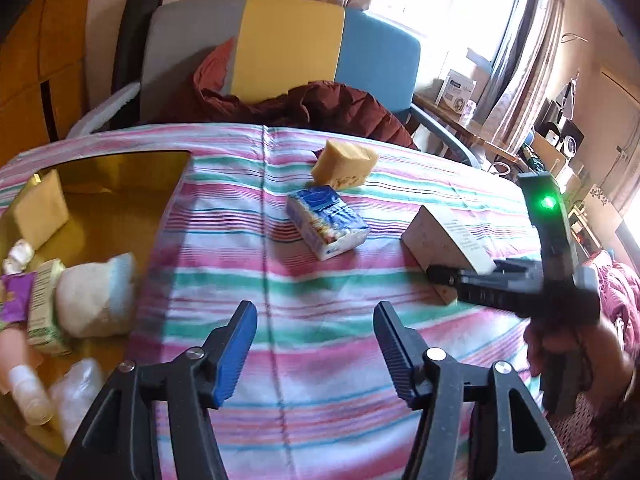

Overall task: Organize objects
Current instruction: 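Grasp the white printed box with right tool while left tool grasps the blue Tempo pack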

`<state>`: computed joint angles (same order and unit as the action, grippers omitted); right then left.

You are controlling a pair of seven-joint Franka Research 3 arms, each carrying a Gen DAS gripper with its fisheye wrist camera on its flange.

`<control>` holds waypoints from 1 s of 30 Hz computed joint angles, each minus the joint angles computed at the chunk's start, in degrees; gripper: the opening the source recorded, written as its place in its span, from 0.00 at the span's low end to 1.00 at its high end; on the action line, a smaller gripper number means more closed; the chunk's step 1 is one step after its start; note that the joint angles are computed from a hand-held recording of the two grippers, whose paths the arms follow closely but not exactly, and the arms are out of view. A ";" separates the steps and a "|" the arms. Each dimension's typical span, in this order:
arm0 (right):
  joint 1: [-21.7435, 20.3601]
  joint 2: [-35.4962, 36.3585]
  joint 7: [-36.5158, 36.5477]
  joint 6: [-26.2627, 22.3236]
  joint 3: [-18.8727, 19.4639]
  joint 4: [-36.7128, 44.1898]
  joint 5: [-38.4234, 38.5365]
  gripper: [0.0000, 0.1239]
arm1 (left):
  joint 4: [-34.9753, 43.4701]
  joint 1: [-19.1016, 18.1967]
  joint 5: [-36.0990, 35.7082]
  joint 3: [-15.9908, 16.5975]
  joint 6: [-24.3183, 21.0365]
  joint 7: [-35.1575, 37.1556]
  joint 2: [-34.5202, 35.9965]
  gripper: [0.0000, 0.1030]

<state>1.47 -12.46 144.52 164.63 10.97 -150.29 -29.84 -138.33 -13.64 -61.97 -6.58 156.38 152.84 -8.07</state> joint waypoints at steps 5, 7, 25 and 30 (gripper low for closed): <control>0.60 -0.66 -1.31 2.01 -1.32 -1.38 3.01 0.41 | 5.96 -0.25 9.00 -3.54 4.07 -11.81 7.20 0.61; 0.45 -1.21 -1.66 2.75 -1.25 -2.06 5.05 0.41 | 8.58 -0.01 15.11 -4.79 5.19 -18.26 10.22 0.61; -1.99 -1.40 -3.11 2.70 1.65 -2.22 7.13 0.41 | 15.29 12.38 32.13 -18.23 12.38 -34.23 22.33 0.52; -2.59 -1.66 -1.71 3.13 2.09 -2.55 5.74 0.41 | 9.89 18.58 24.70 -26.91 22.36 -21.12 20.96 0.52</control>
